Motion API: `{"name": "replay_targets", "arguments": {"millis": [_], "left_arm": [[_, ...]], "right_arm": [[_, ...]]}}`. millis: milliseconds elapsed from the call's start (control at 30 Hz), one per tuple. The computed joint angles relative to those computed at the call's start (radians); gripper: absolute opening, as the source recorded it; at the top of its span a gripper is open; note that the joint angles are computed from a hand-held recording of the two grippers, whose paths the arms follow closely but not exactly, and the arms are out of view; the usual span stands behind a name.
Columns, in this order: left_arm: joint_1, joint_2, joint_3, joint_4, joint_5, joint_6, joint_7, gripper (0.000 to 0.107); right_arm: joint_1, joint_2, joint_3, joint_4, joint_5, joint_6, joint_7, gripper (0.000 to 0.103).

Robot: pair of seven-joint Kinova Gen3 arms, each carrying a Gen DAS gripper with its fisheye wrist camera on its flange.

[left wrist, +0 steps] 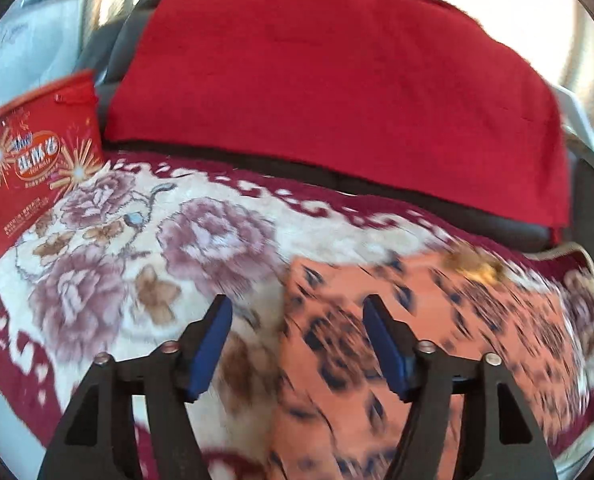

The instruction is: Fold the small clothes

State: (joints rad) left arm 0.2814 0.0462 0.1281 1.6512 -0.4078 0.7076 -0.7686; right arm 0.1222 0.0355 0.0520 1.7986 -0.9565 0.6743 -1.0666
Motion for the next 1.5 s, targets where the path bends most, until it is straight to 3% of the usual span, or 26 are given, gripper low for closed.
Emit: {"name": "replay_targets", "arguments": {"millis": [133, 233, 300, 367, 533, 600, 733, 833, 867, 900, 933, 1067, 1133, 1233, 1333, 1367, 1400, 1433, 1500], "left_arm": [[0.091, -0.025, 0.016, 0.067, -0.068, 0.043, 0.082, 0.076], [0.096, 0.079, 0.037, 0.058, -0.066, 0.155, 0.039, 0.077], [0.109, 0.081, 0.013, 0.039, -0.043, 0.199, 0.061, 0.078], [0.153, 0.048, -0.007, 0.035, -0.085, 0.227, 0.119, 0.077], [0.187, 0.002, 0.043, 0.019, -0.170, 0.253, 0.164, 0.077], [0.192, -0.007, 0.062, 0.000, -0.146, 0.240, 0.158, 0.077], [0.228, 0.023, 0.097, -0.057, -0.148, 0.229, 0.165, 0.078], [0.274, 0.052, 0.088, -0.092, -0.163, 0.226, 0.180, 0.078], [0.279, 0.065, 0.094, -0.105, -0.160, 0.229, 0.181, 0.078], [0.286, 0.081, 0.097, -0.126, -0.149, 0.242, 0.171, 0.078], [0.299, 0.090, 0.091, -0.139, -0.142, 0.250, 0.164, 0.078], [0.363, 0.103, 0.066, -0.167, -0.190, 0.275, 0.176, 0.078], [0.382, 0.106, 0.058, -0.174, -0.224, 0.268, 0.196, 0.078], [0.369, 0.141, 0.060, -0.218, -0.199, 0.275, 0.174, 0.078], [0.398, 0.180, 0.040, -0.264, -0.188, 0.282, 0.142, 0.078], [0.412, 0.190, 0.030, -0.274, -0.194, 0.280, 0.137, 0.078], [0.419, 0.210, 0.027, -0.293, -0.198, 0.282, 0.126, 0.078], [0.423, 0.224, 0.021, -0.307, -0.189, 0.280, 0.109, 0.078], [0.417, 0.262, 0.021, -0.340, -0.167, 0.284, 0.074, 0.078]], "right_arm": [[0.046, -0.005, -0.043, 0.121, -0.123, 0.079, 0.098, 0.084], [0.113, 0.020, -0.088, 0.211, -0.124, 0.001, 0.054, 0.075], [0.205, -0.032, -0.167, 0.254, -0.167, -0.037, 0.039, 0.076], [0.290, -0.116, -0.227, 0.305, -0.224, -0.054, 0.089, 0.079], [0.317, -0.221, -0.190, 0.450, -0.427, 0.056, 0.243, 0.085], [0.308, -0.188, -0.164, 0.503, -0.508, 0.098, 0.275, 0.085], [0.363, -0.097, -0.202, 0.528, -0.668, 0.122, 0.355, 0.086], [0.360, -0.032, -0.216, 0.516, -0.735, 0.086, 0.369, 0.084], [0.374, -0.008, -0.238, 0.503, -0.732, 0.070, 0.350, 0.071], [0.381, 0.005, -0.253, 0.488, -0.714, 0.047, 0.325, 0.027], [0.375, 0.005, -0.261, 0.472, -0.683, 0.018, 0.285, 0.012], [0.382, -0.141, -0.349, 0.430, -0.531, -0.144, 0.265, 0.011], [0.355, -0.175, -0.364, 0.416, -0.465, -0.198, 0.269, 0.011], [0.345, -0.088, -0.334, 0.450, -0.486, -0.173, 0.252, 0.016], [0.308, -0.030, -0.199, 0.492, -0.606, -0.051, 0.340, 0.032], [0.312, -0.047, -0.166, 0.514, -0.630, -0.014, 0.381, 0.041], [0.326, -0.060, -0.151, 0.526, -0.643, 0.008, 0.418, 0.061], [0.353, -0.076, -0.146, 0.534, -0.645, 0.032, 0.441, 0.070], [0.429, -0.104, -0.149, 0.523, -0.610, 0.070, 0.448, 0.073]]}}
